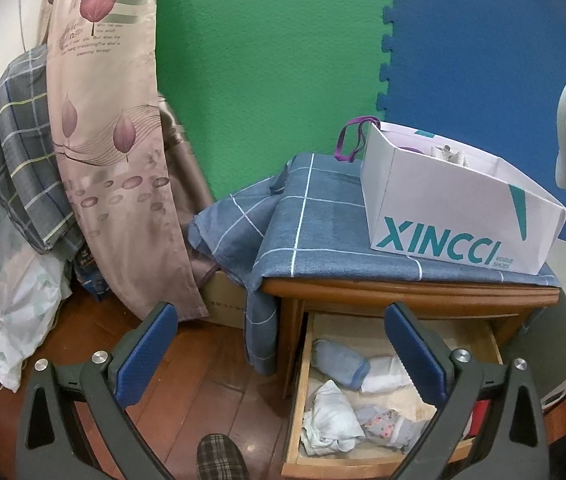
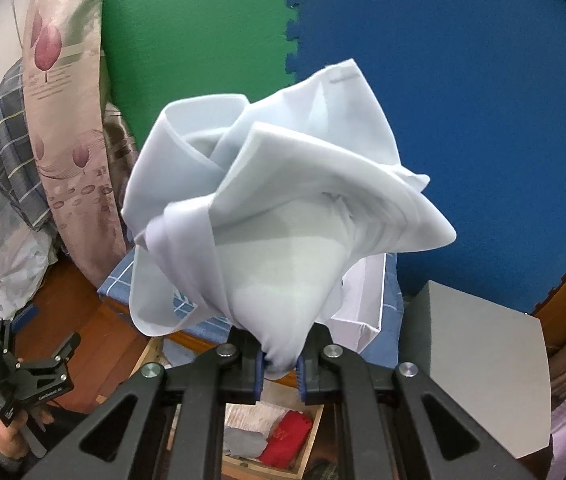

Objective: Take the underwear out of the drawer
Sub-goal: 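Lift the white bra with the right gripper and carry it over the box, then open the right gripper to drop the white bra into the box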

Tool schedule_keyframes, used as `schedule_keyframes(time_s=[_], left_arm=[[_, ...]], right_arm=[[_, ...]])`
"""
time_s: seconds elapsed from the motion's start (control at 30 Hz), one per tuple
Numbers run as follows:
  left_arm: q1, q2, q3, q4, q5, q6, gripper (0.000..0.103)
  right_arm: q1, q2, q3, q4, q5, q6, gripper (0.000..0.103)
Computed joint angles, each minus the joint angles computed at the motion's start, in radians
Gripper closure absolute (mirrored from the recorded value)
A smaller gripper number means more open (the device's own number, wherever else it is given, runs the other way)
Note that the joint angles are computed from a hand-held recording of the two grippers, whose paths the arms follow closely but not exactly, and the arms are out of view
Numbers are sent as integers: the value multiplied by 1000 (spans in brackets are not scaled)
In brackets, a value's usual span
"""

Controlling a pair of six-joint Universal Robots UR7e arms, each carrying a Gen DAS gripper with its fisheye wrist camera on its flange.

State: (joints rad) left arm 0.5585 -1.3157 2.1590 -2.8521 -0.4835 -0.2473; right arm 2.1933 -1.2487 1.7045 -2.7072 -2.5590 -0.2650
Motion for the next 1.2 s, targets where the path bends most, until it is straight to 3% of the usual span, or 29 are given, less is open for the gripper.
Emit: schedule_keyframes(time_s=[0.6, 1.03, 1.07, 1.1, 1.13, 1.17, 1.2], left_arm=[[-3, 6, -15, -4, -40, -1, 0], [15, 14, -27, 3, -79, -1, 0], [16, 16, -28, 5, -79, -1, 0], [17, 17, -29, 8, -80, -3, 0], [20, 19, -31, 14, -81, -7, 0], [23, 20, -33, 19, -82, -11, 0], [25, 21, -35, 25, -81, -15, 0]], right_arm=[[-148, 139, -237, 119, -16, 103, 92], [-244, 203, -268, 146, 21, 157, 90], [-249, 205, -267, 145, 24, 158, 85], [-254, 209, -270, 146, 26, 157, 71], [-257, 215, -274, 155, 24, 157, 64], [-259, 215, -263, 126, 31, 134, 55], [-254, 206, -239, 55, 46, 92, 53]])
